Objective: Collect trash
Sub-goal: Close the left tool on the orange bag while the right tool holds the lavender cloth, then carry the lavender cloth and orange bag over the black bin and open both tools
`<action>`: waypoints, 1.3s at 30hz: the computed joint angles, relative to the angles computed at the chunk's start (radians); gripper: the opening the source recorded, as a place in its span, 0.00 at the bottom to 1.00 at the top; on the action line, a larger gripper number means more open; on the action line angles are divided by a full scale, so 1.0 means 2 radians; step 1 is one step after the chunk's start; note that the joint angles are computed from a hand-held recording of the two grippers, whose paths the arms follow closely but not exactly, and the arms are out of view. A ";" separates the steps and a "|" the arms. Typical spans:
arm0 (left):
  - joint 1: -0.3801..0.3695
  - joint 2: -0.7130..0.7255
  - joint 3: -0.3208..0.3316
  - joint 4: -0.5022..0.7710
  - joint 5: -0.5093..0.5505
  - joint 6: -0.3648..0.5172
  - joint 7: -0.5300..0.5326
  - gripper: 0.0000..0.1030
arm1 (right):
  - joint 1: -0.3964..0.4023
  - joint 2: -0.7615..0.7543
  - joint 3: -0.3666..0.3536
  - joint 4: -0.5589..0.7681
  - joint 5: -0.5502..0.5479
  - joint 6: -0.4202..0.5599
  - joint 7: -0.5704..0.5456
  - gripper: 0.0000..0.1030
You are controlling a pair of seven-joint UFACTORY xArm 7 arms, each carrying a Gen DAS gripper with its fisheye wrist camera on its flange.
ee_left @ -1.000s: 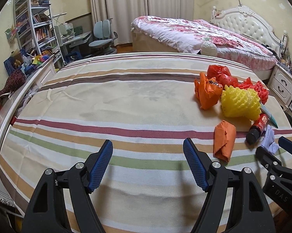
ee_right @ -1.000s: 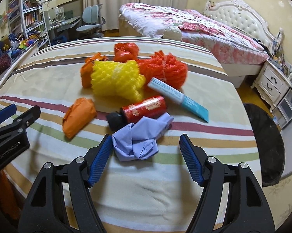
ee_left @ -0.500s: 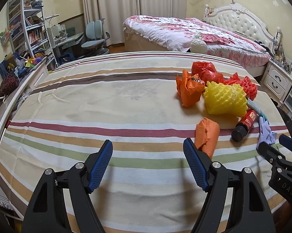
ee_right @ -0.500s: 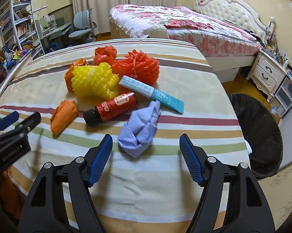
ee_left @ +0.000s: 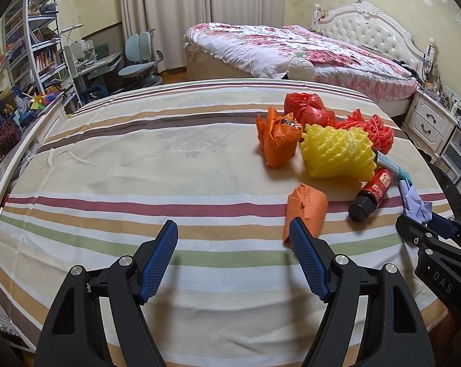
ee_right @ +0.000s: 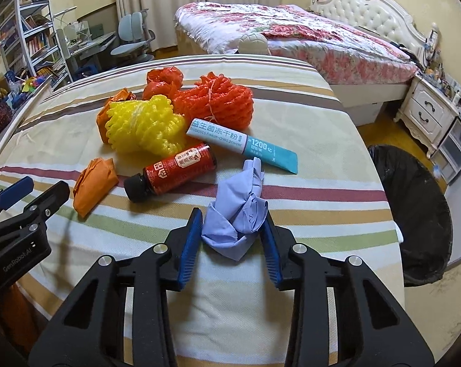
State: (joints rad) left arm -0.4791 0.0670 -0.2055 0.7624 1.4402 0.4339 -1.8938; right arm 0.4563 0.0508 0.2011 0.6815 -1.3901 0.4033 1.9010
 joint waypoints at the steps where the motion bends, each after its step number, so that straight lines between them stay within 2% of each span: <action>1: -0.001 0.002 -0.001 0.003 -0.002 0.000 0.002 0.71 | 0.000 -0.003 0.000 -0.004 -0.001 0.000 0.001 0.36; 11: -0.012 0.033 0.004 0.033 -0.011 -0.017 0.032 0.71 | -0.019 -0.025 -0.002 -0.028 -0.028 -0.017 0.032 0.38; 14: -0.018 0.045 0.007 0.044 -0.019 -0.022 0.051 0.61 | -0.023 -0.027 -0.001 -0.030 -0.038 -0.018 0.047 0.48; 18: -0.023 0.056 0.014 0.051 -0.029 -0.036 0.070 0.43 | -0.029 -0.027 -0.003 -0.030 -0.048 -0.025 0.058 0.49; 21: -0.029 0.056 0.019 0.051 -0.019 -0.036 0.065 0.32 | -0.031 -0.026 -0.003 -0.030 -0.053 -0.028 0.064 0.49; 23: -0.030 0.057 0.020 0.052 -0.013 -0.036 0.062 0.30 | -0.030 -0.025 -0.002 -0.030 -0.049 -0.026 0.058 0.47; 25: -0.032 0.057 0.019 0.052 -0.010 -0.035 0.060 0.29 | -0.029 -0.026 -0.001 -0.031 -0.046 -0.023 0.050 0.36; 26: -0.032 0.056 0.020 0.052 -0.006 -0.036 0.057 0.28 | -0.029 -0.027 -0.001 -0.031 -0.045 -0.024 0.048 0.35; 39: -0.019 0.023 0.006 0.027 0.050 -0.060 -0.010 0.27 | -0.034 -0.068 0.005 -0.060 -0.051 -0.021 0.061 0.35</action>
State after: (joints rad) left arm -0.5166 0.1126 -0.1933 0.8163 1.5409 0.3134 -1.9138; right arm 0.3887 -0.0854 0.2120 0.5620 -1.4914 0.3619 2.0237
